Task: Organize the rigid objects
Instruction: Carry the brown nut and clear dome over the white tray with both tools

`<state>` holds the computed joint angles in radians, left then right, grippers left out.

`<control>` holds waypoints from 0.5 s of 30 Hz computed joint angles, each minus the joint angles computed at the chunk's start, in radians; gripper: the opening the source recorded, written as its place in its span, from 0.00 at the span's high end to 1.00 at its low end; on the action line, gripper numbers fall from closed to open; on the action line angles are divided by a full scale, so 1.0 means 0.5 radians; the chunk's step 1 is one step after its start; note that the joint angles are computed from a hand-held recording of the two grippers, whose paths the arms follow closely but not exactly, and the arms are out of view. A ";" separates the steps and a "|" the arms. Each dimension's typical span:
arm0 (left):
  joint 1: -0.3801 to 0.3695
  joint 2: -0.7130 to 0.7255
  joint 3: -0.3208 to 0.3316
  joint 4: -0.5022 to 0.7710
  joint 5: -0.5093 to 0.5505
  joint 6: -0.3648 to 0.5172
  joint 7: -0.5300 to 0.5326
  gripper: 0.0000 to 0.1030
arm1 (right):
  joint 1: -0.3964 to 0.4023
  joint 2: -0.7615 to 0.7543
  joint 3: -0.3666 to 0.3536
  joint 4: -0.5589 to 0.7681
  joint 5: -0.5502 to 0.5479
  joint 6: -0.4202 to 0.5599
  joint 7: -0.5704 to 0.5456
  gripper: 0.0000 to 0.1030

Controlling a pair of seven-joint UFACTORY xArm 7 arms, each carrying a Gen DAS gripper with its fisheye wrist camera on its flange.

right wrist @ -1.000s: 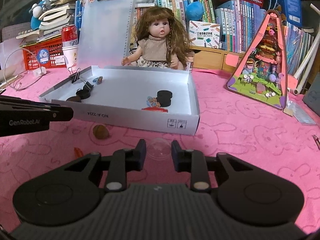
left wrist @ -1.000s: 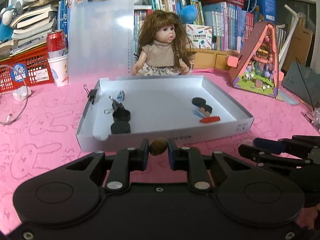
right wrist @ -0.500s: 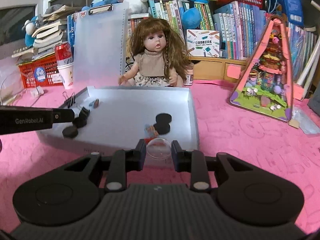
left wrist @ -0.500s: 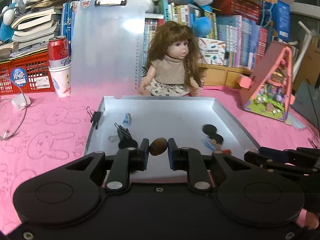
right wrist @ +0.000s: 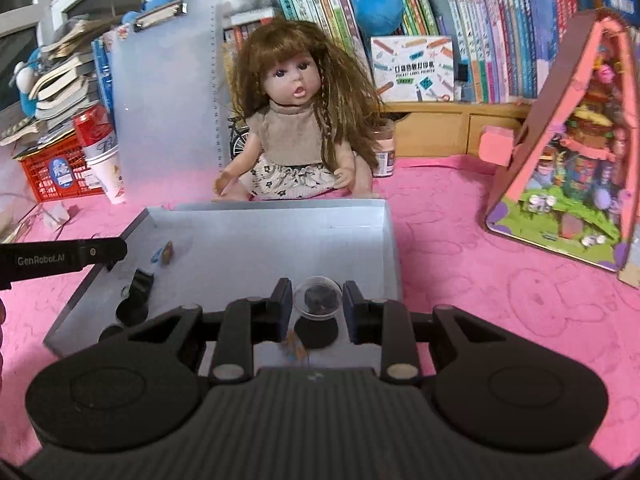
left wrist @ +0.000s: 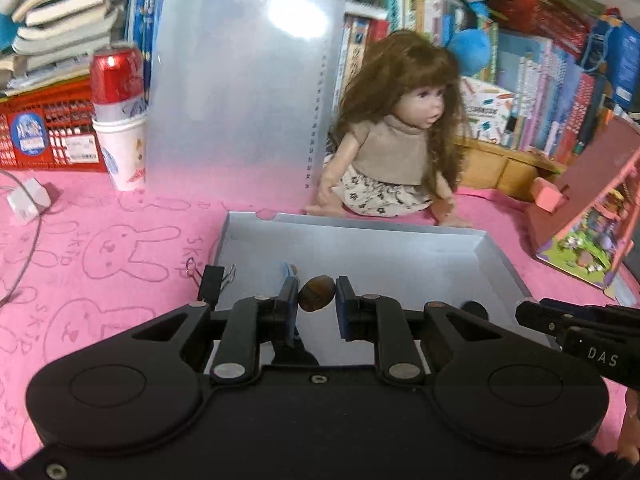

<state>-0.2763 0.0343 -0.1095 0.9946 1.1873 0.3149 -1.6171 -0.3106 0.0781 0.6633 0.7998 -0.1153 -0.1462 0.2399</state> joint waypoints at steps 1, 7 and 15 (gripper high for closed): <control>0.014 0.043 0.006 0.039 -0.119 -0.002 0.102 0.82 | -0.045 0.059 0.045 0.069 0.007 0.059 -0.004 0.69; -0.026 0.265 0.103 0.256 -0.486 0.070 0.430 0.82 | 0.374 0.281 -0.377 0.362 -0.003 0.269 0.047 0.69; -0.120 0.388 0.229 0.355 -0.558 0.104 0.475 0.82 | 0.530 0.431 -0.515 0.525 0.179 0.351 -0.078 0.69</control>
